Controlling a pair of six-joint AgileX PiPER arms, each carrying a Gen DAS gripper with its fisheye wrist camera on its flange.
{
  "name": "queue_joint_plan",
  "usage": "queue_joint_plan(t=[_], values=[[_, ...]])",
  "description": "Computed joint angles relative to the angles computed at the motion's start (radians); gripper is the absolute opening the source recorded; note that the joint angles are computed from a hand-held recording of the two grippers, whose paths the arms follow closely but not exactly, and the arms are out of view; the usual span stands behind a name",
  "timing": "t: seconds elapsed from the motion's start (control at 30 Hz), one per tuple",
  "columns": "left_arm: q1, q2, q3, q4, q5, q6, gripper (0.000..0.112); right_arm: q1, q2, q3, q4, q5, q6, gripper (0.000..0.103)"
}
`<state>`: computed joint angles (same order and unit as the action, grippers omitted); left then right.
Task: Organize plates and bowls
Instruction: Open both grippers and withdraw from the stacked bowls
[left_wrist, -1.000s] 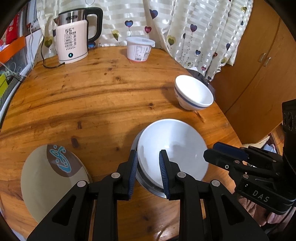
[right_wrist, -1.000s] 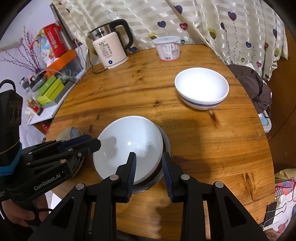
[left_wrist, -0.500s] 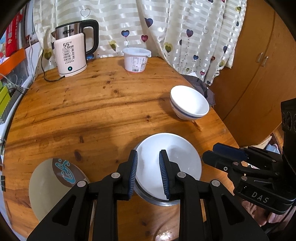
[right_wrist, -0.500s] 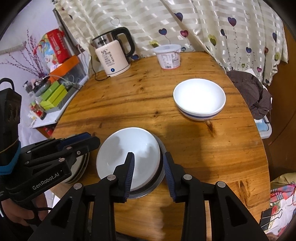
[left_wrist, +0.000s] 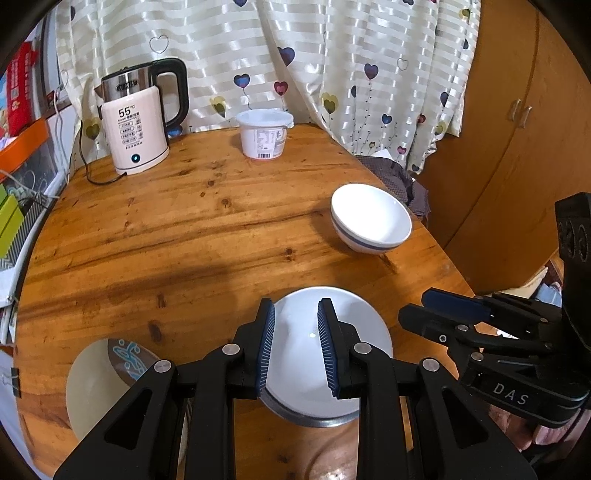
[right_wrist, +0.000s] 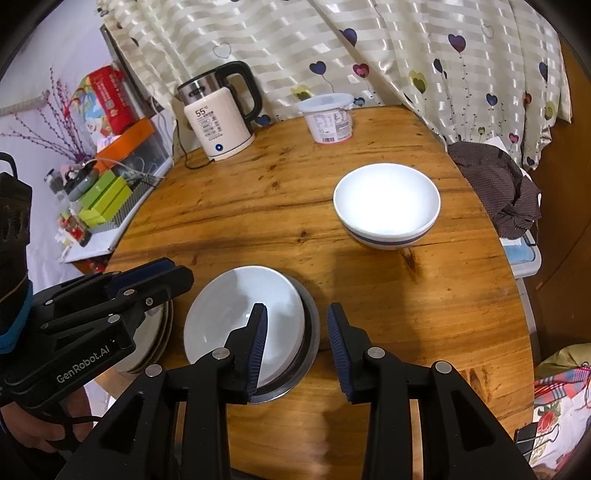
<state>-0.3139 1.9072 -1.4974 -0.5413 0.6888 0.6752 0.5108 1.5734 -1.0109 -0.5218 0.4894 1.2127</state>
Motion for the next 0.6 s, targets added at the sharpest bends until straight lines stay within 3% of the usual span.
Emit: queue_joint_plan(t=[0.6], values=[[-0.037,0.072,-0.097,0.041,0.032,-0.045,0.025,-0.074,-0.005,0.031,0.048,-0.035,-0.055,0.034]])
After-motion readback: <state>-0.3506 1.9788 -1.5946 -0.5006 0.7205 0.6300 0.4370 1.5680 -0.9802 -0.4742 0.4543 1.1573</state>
